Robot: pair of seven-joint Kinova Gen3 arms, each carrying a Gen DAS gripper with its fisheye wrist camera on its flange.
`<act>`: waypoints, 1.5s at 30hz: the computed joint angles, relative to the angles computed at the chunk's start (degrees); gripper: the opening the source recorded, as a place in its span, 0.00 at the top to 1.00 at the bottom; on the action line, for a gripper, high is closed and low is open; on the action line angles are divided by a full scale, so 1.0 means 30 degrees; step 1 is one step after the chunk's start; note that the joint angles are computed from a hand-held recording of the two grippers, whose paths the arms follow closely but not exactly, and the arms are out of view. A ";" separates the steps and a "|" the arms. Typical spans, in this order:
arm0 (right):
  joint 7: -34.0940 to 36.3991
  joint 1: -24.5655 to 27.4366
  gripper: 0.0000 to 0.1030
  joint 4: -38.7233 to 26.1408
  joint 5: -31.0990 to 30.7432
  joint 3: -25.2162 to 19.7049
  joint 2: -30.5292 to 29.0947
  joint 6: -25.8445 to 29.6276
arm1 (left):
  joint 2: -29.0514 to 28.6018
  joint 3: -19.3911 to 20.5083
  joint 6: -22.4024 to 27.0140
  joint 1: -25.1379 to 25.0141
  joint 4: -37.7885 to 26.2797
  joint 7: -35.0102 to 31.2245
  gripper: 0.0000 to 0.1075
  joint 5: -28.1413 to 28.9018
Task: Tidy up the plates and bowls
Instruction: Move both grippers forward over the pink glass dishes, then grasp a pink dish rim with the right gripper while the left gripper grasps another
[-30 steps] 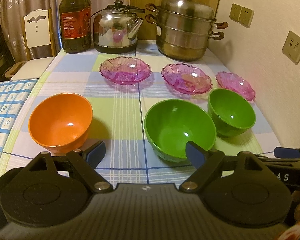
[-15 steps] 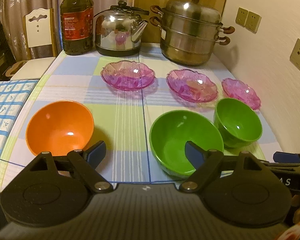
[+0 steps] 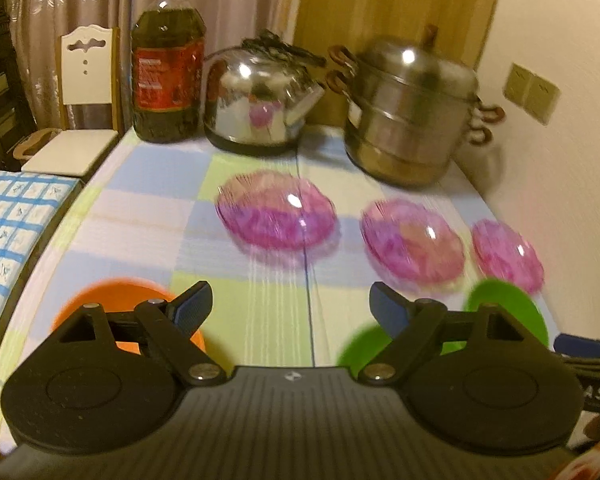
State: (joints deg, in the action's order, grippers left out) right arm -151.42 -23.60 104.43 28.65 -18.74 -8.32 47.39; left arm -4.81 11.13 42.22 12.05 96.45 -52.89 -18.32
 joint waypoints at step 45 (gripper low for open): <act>1.5153 0.0131 0.49 -1.9647 -0.9080 0.5335 1.7106 0.3115 | 1.1435 -0.3164 0.1792 -0.2803 -0.9863 -0.7680 0.67 0.5603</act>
State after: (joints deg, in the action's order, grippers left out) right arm -105.97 -23.20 45.49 1.41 -2.74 43.00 56.73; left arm 29.50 1.64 47.60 3.64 66.86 -75.92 -1.51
